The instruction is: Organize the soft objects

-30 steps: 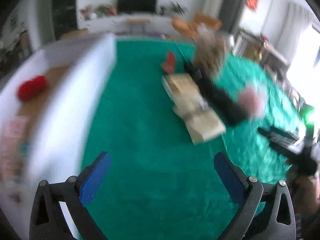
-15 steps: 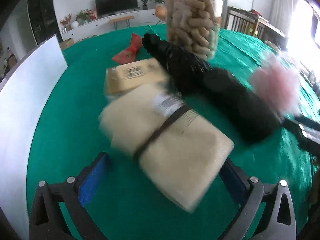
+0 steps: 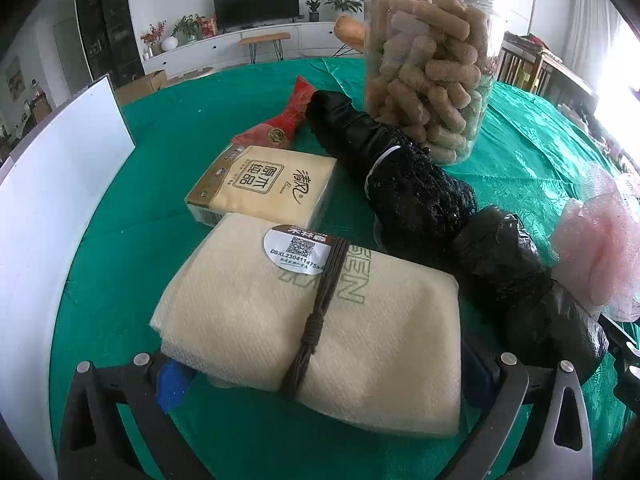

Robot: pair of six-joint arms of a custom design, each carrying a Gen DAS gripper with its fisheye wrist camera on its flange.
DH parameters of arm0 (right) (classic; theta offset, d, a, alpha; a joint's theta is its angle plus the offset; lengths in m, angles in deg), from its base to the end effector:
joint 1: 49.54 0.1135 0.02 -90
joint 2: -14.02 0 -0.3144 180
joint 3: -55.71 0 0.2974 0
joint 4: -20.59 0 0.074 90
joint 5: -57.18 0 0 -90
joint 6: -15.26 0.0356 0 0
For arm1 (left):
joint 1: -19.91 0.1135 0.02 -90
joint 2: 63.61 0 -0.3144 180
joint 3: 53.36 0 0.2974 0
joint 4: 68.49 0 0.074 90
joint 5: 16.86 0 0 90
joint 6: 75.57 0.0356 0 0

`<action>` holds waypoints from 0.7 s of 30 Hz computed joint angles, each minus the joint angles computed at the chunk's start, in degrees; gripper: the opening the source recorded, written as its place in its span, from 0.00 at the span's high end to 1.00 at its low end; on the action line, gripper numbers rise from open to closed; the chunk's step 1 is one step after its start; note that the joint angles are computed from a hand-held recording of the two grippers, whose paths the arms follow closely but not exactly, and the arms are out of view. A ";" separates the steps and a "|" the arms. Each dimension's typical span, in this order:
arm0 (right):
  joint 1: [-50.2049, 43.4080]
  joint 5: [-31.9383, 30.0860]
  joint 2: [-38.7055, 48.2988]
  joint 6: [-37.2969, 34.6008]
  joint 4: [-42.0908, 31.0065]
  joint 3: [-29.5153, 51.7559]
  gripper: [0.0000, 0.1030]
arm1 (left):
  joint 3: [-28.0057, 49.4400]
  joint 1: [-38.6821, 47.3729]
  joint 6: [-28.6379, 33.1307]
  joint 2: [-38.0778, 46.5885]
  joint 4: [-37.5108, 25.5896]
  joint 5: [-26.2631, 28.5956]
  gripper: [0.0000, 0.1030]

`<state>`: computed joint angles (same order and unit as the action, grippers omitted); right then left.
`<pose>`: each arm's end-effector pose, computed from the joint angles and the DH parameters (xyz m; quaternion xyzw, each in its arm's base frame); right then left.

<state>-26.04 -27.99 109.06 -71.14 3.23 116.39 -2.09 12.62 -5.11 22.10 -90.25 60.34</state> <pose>0.3322 0.1412 0.1729 -0.1495 0.9321 0.0381 0.3278 0.3008 -0.0305 0.1685 -0.1337 0.9420 0.0367 0.3058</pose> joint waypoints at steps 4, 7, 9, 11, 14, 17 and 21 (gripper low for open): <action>0.11 0.08 -0.01 0.09 0.05 -0.07 0.22 | 0.02 -0.06 -0.05 0.04 0.01 -0.06 0.00; 0.03 -0.19 -0.06 -0.03 0.07 -0.11 0.21 | -0.02 -0.06 -0.05 0.05 0.09 -0.06 0.00; 0.10 -0.12 -0.07 0.02 0.09 -0.15 0.21 | -0.18 -0.10 -0.09 -0.08 0.10 -0.09 0.00; -0.06 -0.22 -0.06 -0.10 0.04 -0.09 0.21 | -0.30 -0.12 -0.10 -0.18 0.12 -0.10 0.00; 0.04 -0.15 -0.09 -0.03 0.07 -0.16 0.21 | -0.30 -0.11 -0.11 -0.17 0.15 -0.11 0.00; -0.02 -0.22 -0.13 -0.06 0.06 -0.19 0.21 | -0.33 -0.14 -0.13 -0.18 0.17 -0.13 0.00; -0.08 -0.25 -0.14 -0.11 0.05 -0.18 0.21 | -0.23 -0.13 -0.13 -0.09 0.18 -0.13 0.00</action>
<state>-26.12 -28.24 108.92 -71.25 3.28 116.21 -2.32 12.49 -5.24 22.02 -90.07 60.20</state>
